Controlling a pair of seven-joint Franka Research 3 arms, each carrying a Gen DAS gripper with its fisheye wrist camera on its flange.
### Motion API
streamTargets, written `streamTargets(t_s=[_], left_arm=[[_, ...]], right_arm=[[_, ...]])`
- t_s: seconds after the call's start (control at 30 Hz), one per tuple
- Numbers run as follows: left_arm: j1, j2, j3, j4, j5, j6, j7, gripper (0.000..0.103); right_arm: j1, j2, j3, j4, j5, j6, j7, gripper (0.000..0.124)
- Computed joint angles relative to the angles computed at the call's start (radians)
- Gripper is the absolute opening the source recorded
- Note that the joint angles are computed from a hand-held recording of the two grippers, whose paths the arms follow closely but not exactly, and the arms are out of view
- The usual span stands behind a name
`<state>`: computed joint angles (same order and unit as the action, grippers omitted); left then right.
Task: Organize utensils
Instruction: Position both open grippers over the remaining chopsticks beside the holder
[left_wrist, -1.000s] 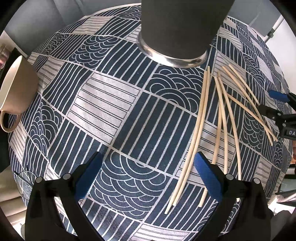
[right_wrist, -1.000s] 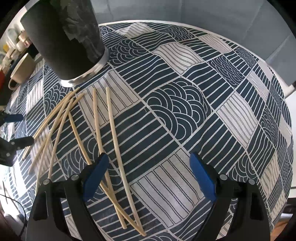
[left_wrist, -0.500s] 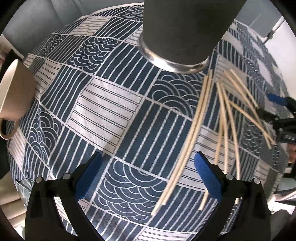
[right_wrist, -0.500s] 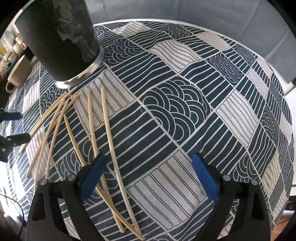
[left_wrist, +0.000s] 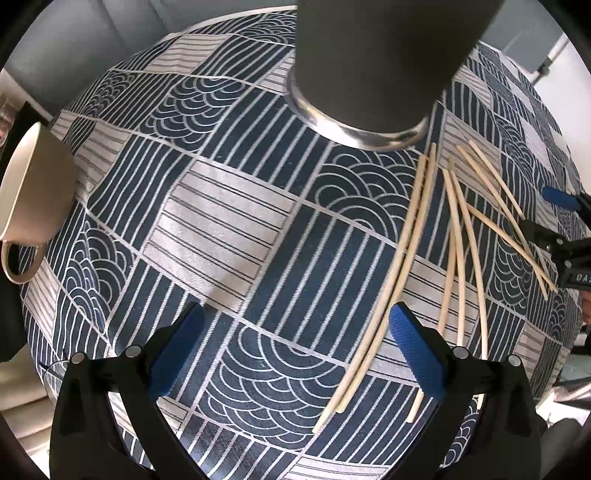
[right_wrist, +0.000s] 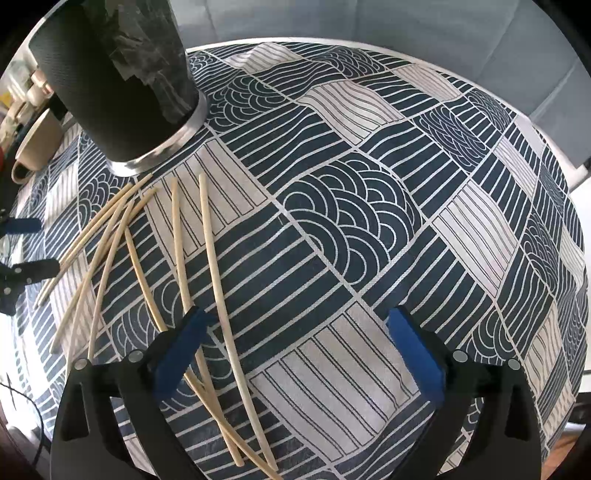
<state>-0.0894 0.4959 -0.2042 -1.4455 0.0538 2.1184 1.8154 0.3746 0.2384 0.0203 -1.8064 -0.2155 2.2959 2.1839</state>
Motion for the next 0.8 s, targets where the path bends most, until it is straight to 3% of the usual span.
streamTargets(t_s=[0.13, 0.37, 0.8], left_arm=[[-0.035, -0.038, 0.006, -0.078, 0.065, 0.066, -0.019, 0.099], [-0.044, 0.026, 0.011, 0.03, 0.053, -0.029, -0.096, 0.097], [0.008, 0.024, 0.011, 0.045, 0.014, -0.034, -0.072, 0.097]], right_arm=[[0.0, 0.001, -0.002, -0.003, -0.004, 0.009, 0.002, 0.095], [0.0, -0.011, -0.001, -0.019, -0.009, 0.021, 0.002, 0.095], [-0.001, -0.02, 0.001, -0.035, -0.016, 0.038, 0.003, 0.096]])
